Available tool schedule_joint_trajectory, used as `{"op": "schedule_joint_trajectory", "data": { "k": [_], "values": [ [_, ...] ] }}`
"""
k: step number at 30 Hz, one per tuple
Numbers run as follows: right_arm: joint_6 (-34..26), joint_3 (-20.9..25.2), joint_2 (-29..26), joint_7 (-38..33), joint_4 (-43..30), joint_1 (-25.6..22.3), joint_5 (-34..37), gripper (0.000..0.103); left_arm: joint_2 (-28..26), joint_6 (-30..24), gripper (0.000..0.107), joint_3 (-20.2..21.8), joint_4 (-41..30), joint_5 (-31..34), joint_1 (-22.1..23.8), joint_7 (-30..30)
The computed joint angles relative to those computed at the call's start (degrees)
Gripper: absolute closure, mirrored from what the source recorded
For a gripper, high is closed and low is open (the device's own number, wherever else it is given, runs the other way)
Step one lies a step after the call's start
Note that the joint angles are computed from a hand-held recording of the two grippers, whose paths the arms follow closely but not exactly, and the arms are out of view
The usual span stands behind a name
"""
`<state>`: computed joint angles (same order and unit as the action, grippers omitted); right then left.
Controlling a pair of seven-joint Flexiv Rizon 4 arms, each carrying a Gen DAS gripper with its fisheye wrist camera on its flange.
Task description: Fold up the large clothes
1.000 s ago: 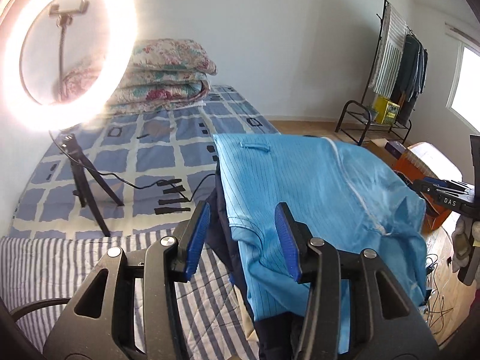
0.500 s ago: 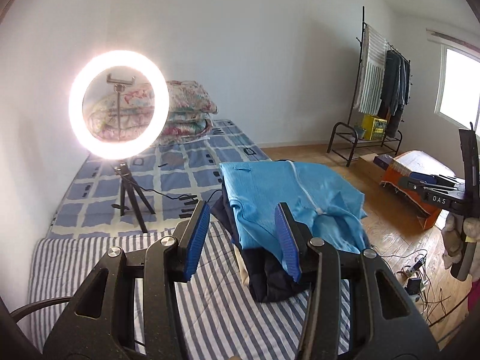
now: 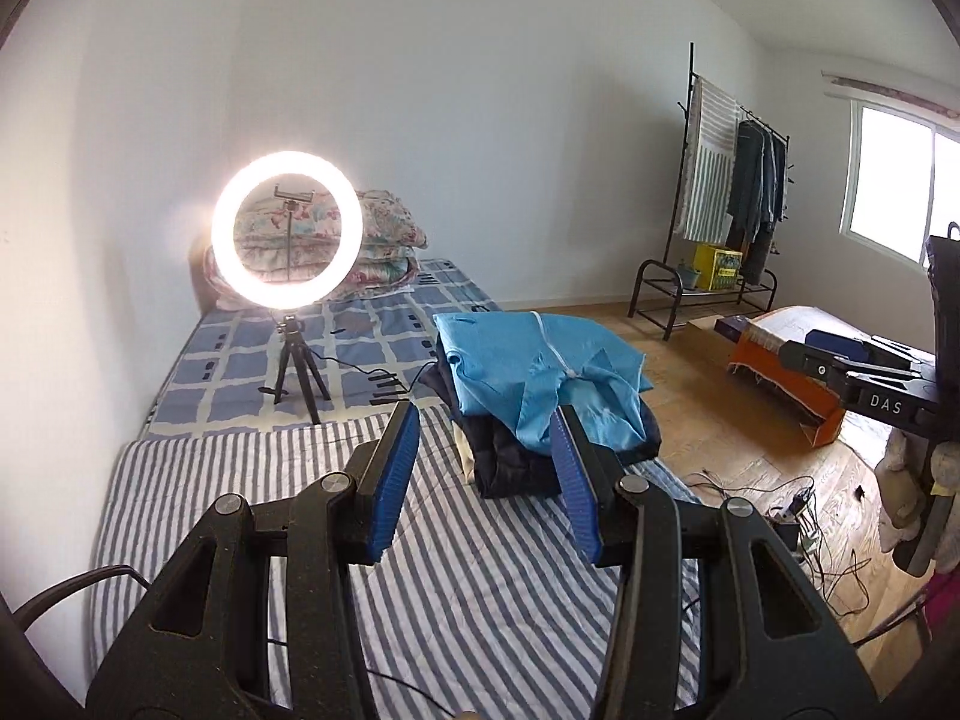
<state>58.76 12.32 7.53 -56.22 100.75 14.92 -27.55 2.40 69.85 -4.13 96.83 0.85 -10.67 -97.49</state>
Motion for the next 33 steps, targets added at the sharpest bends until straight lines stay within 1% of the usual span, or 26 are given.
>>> {"op": "schedule_joint_trajectory", "data": {
  "k": [2,5,7,10,12,15,16,18,20,21,22,23,24,28,29,32,33],
  "values": [
    [0.1,1.06,2.23,1.5,1.97,-0.11,-0.8,0.043,3.53,0.16,0.06,0.25,3.2,1.17,-0.47,-0.87],
    [-0.01,2.8,5.44,3.47,5.1,-0.31,-1.89,0.041,8.08,-0.75,0.051,-0.3,6.92,3.07,-0.27,-2.01],
    [0.51,4.05,7.33,5.55,7.42,-1.02,-3.87,0.038,10.52,-0.77,0.048,-0.47,9.34,2.53,-0.35,-2.21],
    [1.59,5.55,9.79,8.42,10.46,-1.42,-5.0,0.036,13.99,-0.89,0.044,-0.74,13.12,1.31,-0.28,-2.96],
    [2.52,6.18,11.04,10.02,12.17,-1.43,-4.9,0.034,16.05,-0.89,0.038,-1.61,15.18,2.41,0.79,-4.12],
    [3.61,7.94,11.74,13.36,14.17,-2.91,-8.91,0.032,18.47,-0.08,0.036,-3.07,17.77,4.89,2.88,-6.04],
    [3.87,8.5,11.81,14.53,14.67,-3.41,-10.73,0.032,18.68,0.51,0.035,-3.18,18.33,5.13,3.3,-6.36],
    [4.72,9.25,11.94,16.84,15.74,-3.84,-13.41,0.027,19.5,1.46,0.03,-3.01,19.81,4.66,3.37,-6.97],
    [5.57,9.56,11.89,18.42,16.64,-3.43,-14.5,0.023,19.71,2.8,0.028,-3.06,20.94,4.83,3.92,-7.17],
    [6.2,9.61,11.68,19.28,17.06,-3.38,-15.18,0.022,20.17,3.09,0.027,-3.82,21.36,5.85,4.97,-7.94],
    [6.83,9.9,11.46,20.9,17.51,-3.82,-16.69,0.019,20.49,3.33,0.026,-4.05,21.84,6.33,5.41,-8.1],
    [7.32,10.05,11.24,22.29,17.86,-4.11,-18.04,0.016,20.63,3.63,0.023,-4.05,22.31,6.5,5.56,-8.04],
    [7.87,10.09,11.08,23.64,18.29,-4.24,-19.09,0.014,20.69,3.87,0.019,-4.1,22.78,6.56,5.59,-7.97],
    [8.62,9.68,10.2,27.02,19.58,-3.77,-20.96,0.009,20.52,4.32,0.017,-3.91,24.05,6.07,5.58,-7.5],
    [8.68,9.63,10.08,28.1,19.88,-3.83,-21.64,0.007,20.63,4.17,0.015,-4.33,24.12,6.57,6.2,-7.79],
    [9.73,9.49,10.08,32.83,21.38,-4.76,-24.79,0.003,21.11,5.07,0.004,-5.66,24.55,8.92,8.45,-9.37],
    [9.74,9.33,10.1,33.62,21.77,-4.72,-25.2,0.002,21.28,5.54,0.004,-6.22,24.71,9.8,9.38,-10.28]
  ]
}}
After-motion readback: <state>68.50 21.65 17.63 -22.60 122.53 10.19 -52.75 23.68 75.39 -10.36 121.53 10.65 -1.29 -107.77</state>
